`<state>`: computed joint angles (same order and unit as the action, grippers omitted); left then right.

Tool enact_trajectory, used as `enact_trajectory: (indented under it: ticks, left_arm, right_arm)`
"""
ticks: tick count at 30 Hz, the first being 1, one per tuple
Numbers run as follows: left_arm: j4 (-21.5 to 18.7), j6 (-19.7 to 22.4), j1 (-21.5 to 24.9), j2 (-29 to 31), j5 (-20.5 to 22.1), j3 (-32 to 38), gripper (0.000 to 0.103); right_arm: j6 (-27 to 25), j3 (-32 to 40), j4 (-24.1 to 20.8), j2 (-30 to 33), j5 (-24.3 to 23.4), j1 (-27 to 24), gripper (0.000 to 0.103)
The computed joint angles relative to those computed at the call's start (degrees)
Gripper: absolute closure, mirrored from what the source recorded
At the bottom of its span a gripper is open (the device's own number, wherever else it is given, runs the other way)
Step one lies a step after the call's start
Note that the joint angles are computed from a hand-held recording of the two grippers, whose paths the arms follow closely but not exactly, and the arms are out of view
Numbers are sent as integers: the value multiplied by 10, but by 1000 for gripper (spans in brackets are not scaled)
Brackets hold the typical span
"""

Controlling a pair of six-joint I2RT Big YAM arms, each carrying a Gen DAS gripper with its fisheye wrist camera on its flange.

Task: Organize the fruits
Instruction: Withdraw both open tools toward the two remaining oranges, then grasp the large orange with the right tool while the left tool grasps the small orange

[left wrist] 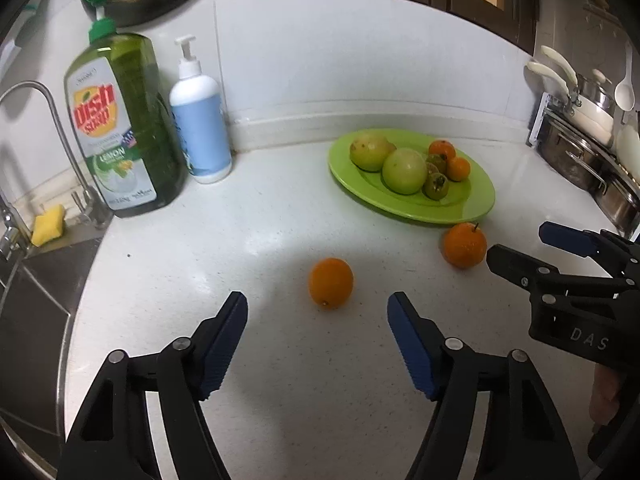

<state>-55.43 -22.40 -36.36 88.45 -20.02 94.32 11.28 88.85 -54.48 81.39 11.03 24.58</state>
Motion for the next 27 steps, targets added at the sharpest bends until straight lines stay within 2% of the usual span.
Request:
enact_trajectory:
  ticks: [6,14,27]
  left_arm:
    - [-3,8,4,21,4,15,39]
    - [-6,3,17,44,40,31,52]
    - [-15,1,23,67,56,51,62]
  right_arm:
    - [-3,7,-6,18,-22,-8,34]
    - [-6,23,-10,44,-56,-17,45]
    - [-8,47,-24,71,-83,-23,55]
